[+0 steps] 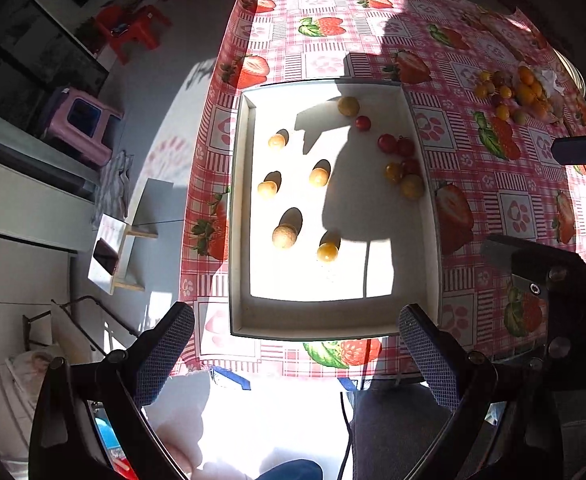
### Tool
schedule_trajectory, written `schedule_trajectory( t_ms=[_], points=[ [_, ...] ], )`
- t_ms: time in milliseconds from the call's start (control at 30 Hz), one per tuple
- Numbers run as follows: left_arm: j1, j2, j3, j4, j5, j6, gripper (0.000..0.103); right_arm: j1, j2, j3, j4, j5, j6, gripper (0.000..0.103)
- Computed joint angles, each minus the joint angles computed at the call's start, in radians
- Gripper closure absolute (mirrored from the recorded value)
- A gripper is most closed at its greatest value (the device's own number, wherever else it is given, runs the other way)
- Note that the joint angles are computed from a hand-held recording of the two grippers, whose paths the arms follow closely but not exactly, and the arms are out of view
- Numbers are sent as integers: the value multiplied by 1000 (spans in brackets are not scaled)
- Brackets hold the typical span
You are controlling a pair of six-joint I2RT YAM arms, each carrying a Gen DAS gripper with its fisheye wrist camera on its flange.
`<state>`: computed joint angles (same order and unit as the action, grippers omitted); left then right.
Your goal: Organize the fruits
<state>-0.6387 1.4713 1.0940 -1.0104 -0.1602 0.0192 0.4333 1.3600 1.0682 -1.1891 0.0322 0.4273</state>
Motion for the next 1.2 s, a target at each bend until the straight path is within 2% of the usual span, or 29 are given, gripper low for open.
schedule_trajectory(
  t_ms=[567, 1200],
  points=[
    [-68, -13, 31, -53, -7, -106, 0, -37, -61, 0, -42, 19, -61, 0],
    [-85, -25, 20, -60, -27, -121, 0, -20, -70, 0, -47, 21, -48, 0]
  ],
)
